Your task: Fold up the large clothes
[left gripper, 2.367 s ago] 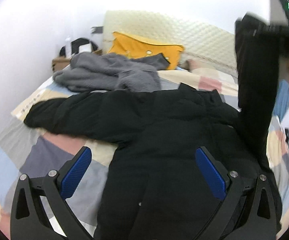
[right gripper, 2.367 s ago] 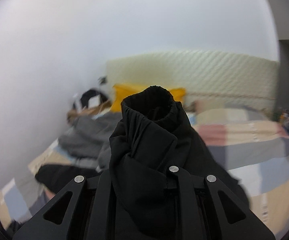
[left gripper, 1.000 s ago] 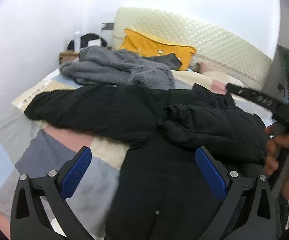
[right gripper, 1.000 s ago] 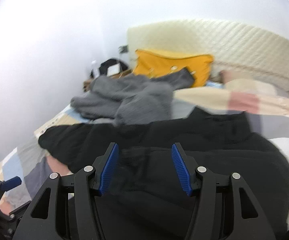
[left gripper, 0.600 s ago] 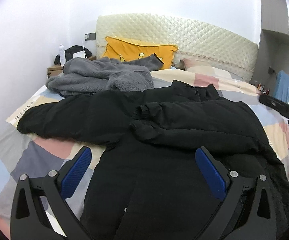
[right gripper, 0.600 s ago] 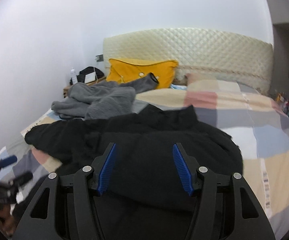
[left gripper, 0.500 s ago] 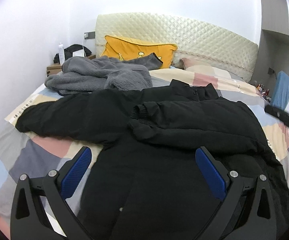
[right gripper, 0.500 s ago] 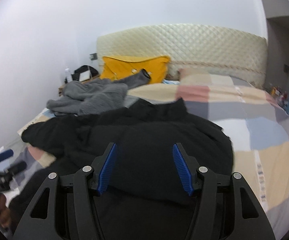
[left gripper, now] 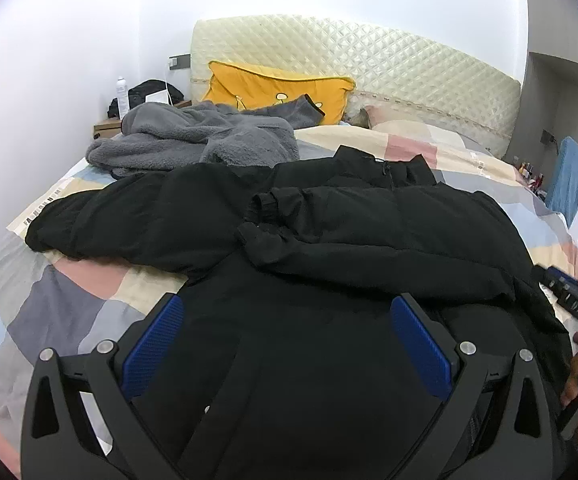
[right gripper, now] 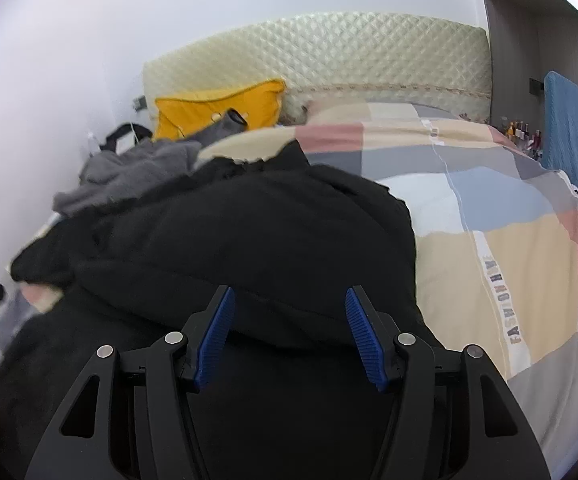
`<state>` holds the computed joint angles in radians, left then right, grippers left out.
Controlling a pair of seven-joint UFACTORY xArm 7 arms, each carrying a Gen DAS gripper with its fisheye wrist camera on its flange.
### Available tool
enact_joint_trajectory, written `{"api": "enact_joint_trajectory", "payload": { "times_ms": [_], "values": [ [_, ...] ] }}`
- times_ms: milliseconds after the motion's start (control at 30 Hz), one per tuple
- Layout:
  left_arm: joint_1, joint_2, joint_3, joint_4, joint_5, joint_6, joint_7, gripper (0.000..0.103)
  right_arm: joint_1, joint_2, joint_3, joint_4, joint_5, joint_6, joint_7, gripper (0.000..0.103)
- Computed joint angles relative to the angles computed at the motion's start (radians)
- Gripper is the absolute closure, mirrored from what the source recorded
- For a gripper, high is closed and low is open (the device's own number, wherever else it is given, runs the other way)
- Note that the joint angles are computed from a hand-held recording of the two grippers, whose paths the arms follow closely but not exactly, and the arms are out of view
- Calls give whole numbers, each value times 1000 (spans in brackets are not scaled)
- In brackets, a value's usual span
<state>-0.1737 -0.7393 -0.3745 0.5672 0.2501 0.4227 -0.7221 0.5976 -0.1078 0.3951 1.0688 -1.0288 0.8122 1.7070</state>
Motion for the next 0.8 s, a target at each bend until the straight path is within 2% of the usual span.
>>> {"api": "enact_joint_trajectory", "payload": {
  "times_ms": [133,200,267,333,400,500,667,800],
  "values": [
    [-6,-16,-5,-19,1,-30,-4,0,-9,12,-24,-14,80,5,-56,47],
    [1,-1,-12,-5,-1,-5,-8,0,-18,0,-34,-41,99,-14,-43,45],
    [25,27,-32,32,7,74,-24,0,-27,-11,-31,-56,115,18,-34,27],
    [24,46,-26,42,14,96,-32,0,-39,-33,-28,-83,106,20,3,22],
    [21,69,-20,54,25,105,-36,0,-52,-63,-32,-121,145,7,20,21],
    [60,151,-57,141,91,182,-45,0,-55,-76,-35,-132,309,74,-70,20],
    [22,306,0,268,99,232,-35,0,-85,-138,-45,-220,456,20,-126,20],
    [6,465,17,410,178,288,-28,0,-110,-110,-41,-225,510,-18,-194,20]
  ]
}}
